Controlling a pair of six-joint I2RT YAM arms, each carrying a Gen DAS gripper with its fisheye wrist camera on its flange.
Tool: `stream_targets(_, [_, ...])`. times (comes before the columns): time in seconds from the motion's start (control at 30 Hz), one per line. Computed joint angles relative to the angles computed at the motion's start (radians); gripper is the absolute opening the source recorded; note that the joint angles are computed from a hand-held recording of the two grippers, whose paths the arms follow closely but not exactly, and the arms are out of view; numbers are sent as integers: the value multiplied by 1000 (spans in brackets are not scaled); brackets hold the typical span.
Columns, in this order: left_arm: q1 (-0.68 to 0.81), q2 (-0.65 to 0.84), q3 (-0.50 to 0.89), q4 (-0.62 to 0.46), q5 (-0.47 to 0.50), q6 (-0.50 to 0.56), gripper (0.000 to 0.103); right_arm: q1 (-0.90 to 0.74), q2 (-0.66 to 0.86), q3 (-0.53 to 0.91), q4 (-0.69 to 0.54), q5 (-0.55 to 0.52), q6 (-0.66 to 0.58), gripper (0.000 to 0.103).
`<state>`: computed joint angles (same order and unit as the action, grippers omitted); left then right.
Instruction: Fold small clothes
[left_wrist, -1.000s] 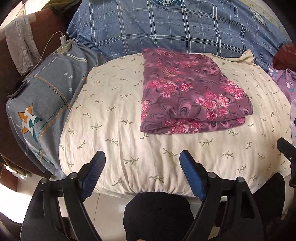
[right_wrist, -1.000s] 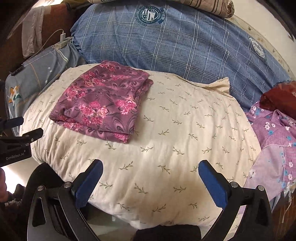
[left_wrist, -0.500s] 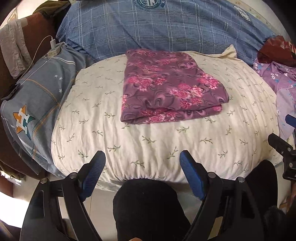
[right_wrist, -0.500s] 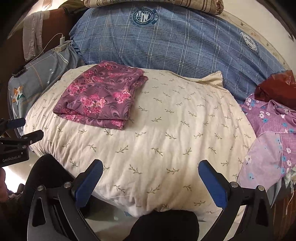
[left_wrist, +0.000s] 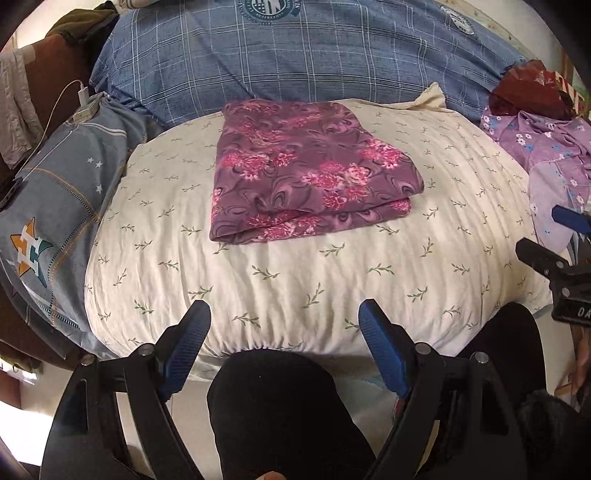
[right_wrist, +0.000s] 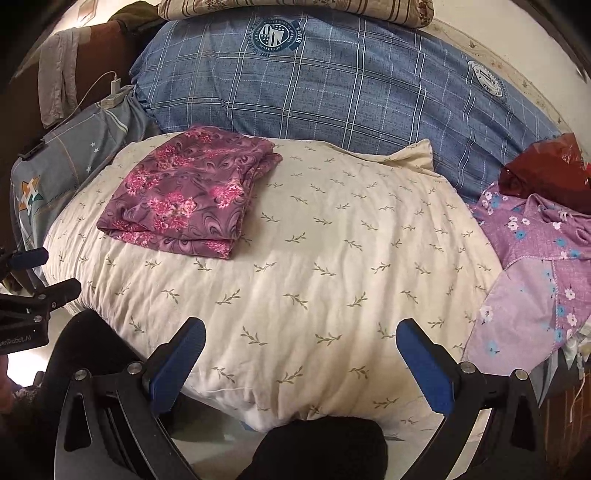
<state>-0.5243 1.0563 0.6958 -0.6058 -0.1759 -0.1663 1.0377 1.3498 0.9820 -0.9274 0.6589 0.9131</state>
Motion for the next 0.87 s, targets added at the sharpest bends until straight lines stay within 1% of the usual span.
stream_targets(0.27, [-33,4,-2,2,-17,0,83,-17,-17,0,-42,25,-20,103])
stream_targets(0.57, [-70,16,2,12,-55,-22,83,-42,-34,-34,-11,-10,-38,103])
stream_targets(0.87, [-94,41,39,11,-103,-37,83,-81,-32,-48,16,-40,-70,103])
